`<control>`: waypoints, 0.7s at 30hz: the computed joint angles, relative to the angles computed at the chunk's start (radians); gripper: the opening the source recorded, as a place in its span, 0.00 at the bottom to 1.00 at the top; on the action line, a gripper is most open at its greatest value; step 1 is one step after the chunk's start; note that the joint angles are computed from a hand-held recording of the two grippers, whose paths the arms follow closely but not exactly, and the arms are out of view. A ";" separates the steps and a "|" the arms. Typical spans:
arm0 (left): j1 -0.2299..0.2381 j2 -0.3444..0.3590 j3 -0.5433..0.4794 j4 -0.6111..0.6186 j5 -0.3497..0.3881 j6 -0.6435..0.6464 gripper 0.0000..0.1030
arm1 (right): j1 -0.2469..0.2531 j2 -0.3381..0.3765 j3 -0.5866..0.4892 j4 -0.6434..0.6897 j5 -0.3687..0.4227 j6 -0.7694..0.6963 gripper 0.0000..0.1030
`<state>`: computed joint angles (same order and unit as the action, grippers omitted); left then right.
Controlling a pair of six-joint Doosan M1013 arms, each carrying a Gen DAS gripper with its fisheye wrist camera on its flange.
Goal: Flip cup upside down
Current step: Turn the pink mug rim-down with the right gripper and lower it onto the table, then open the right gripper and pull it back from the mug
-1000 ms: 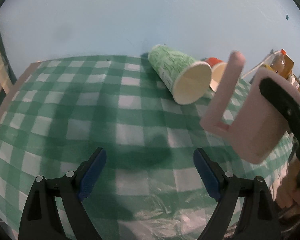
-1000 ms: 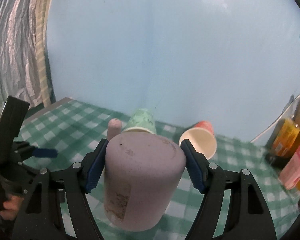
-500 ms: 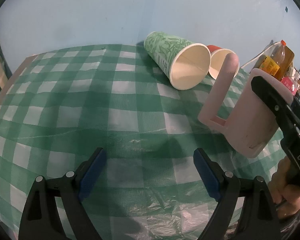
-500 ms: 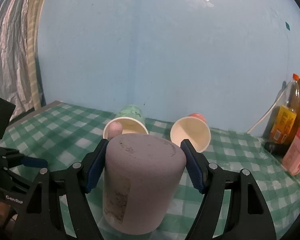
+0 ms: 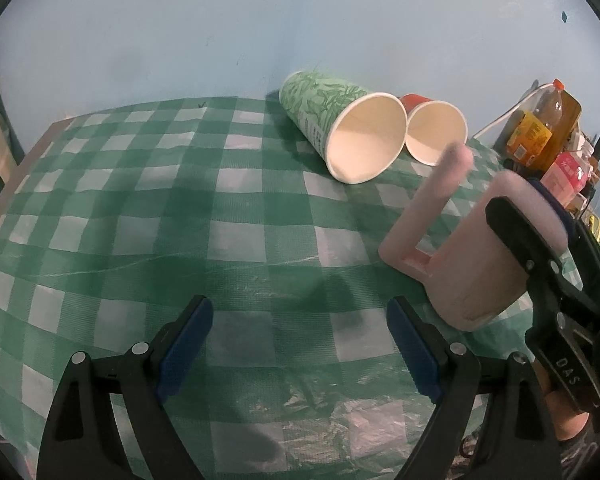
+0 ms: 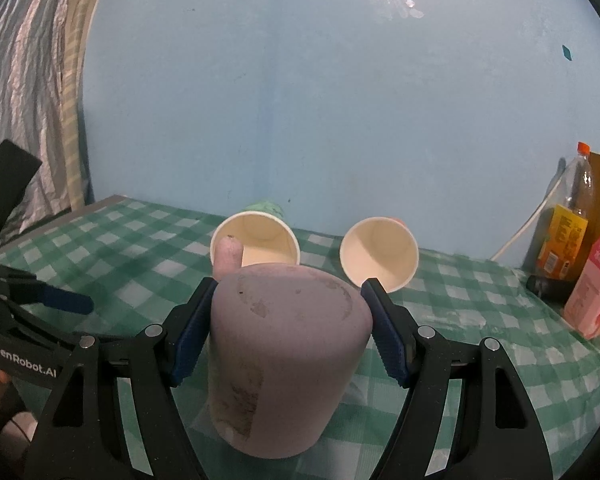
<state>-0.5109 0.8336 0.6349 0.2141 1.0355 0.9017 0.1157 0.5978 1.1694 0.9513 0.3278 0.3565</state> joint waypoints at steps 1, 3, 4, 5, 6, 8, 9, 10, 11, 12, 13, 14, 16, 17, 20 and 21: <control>0.000 0.001 -0.002 -0.002 0.003 -0.001 0.87 | 0.000 -0.001 0.001 0.003 0.003 -0.004 0.71; 0.000 0.003 -0.007 -0.001 0.006 -0.002 0.87 | 0.000 -0.004 0.004 0.012 -0.001 -0.011 0.71; -0.001 0.003 -0.007 -0.001 0.006 -0.003 0.87 | -0.001 -0.006 0.007 0.028 -0.004 -0.026 0.71; -0.001 0.003 -0.007 0.001 0.006 -0.003 0.87 | -0.001 -0.009 0.010 0.048 -0.007 -0.046 0.71; -0.001 0.002 -0.006 0.002 0.004 -0.005 0.87 | -0.002 -0.011 0.012 0.065 -0.009 -0.060 0.71; -0.003 -0.003 0.002 0.007 -0.005 -0.007 0.87 | -0.004 -0.016 0.015 0.095 -0.008 -0.081 0.71; -0.005 -0.008 0.011 0.016 -0.016 -0.015 0.87 | -0.005 -0.019 0.017 0.107 -0.008 -0.088 0.72; -0.006 -0.014 0.022 0.024 -0.030 -0.023 0.87 | -0.006 -0.022 0.019 0.123 -0.009 -0.097 0.74; -0.008 -0.018 0.028 0.030 -0.038 -0.029 0.87 | -0.008 -0.027 0.023 0.142 -0.010 -0.109 0.78; -0.011 -0.022 0.034 0.043 -0.046 -0.036 0.87 | -0.009 -0.032 0.027 0.163 -0.011 -0.123 0.82; -0.015 -0.028 0.043 0.064 -0.056 -0.050 0.87 | -0.011 -0.040 0.033 0.187 -0.011 -0.143 0.83; -0.019 -0.033 0.051 0.080 -0.065 -0.061 0.87 | -0.013 -0.047 0.040 0.211 -0.011 -0.165 0.84; -0.025 -0.044 0.069 0.107 -0.085 -0.079 0.87 | -0.016 -0.060 0.049 0.230 -0.004 -0.175 0.86; -0.029 -0.050 0.078 0.123 -0.095 -0.089 0.87 | -0.018 -0.065 0.052 0.227 0.002 -0.168 0.87; -0.041 -0.067 0.103 0.175 -0.119 -0.121 0.87 | -0.022 -0.088 0.070 0.205 0.009 -0.139 0.88; -0.049 -0.076 0.118 0.209 -0.132 -0.140 0.87 | -0.022 -0.094 0.074 0.197 0.010 -0.132 0.88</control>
